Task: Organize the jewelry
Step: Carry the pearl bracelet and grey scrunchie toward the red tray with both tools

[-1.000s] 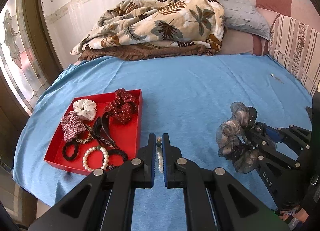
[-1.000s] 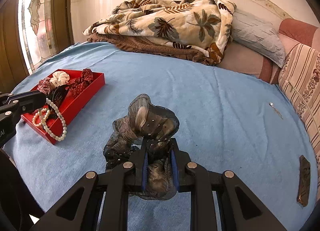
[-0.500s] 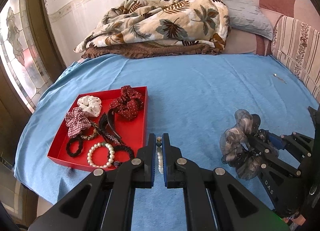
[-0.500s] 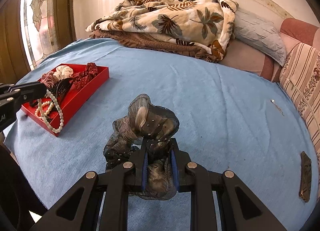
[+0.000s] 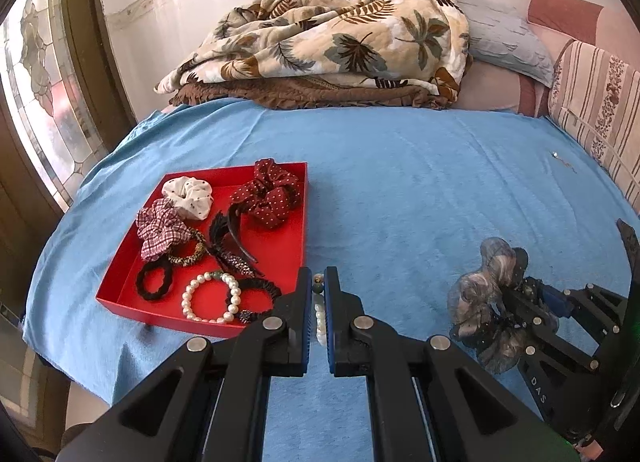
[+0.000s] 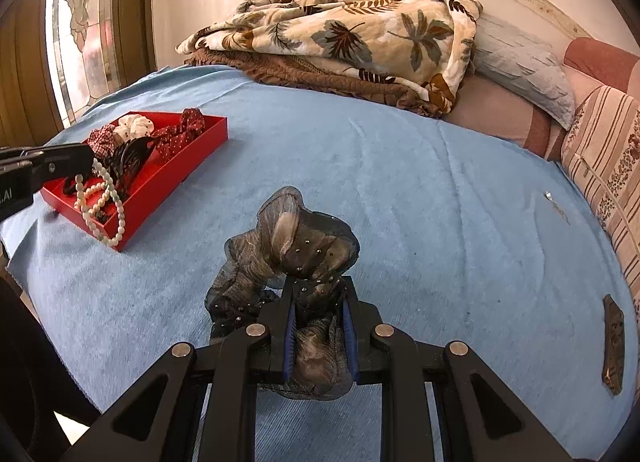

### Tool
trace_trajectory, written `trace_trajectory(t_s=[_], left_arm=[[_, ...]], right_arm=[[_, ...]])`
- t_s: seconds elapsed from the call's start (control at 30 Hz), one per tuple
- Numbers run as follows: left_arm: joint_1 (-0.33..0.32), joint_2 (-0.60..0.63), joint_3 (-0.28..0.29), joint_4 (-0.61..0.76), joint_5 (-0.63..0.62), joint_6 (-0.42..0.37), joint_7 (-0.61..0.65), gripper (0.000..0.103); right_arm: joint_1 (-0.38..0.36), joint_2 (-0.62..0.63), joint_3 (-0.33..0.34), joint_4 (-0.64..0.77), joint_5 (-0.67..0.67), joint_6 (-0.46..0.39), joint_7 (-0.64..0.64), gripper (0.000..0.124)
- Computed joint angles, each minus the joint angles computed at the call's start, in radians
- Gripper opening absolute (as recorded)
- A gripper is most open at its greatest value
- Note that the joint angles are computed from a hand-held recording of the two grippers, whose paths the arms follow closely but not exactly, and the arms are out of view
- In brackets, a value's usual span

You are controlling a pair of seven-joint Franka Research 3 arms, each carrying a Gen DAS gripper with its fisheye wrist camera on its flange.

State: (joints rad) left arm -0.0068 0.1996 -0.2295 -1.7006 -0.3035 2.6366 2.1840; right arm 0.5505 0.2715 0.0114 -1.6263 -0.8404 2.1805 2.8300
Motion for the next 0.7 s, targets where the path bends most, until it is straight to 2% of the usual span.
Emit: trace_trajectory(t_s=[0.7], left_arm=[[0.055,0.02,0.013,0.032,-0.048,-0.003,0.019,0.006]], right_arm=[[0.032,0.008,0.016,-0.017,0.012,-0.031,0.027,0.022]])
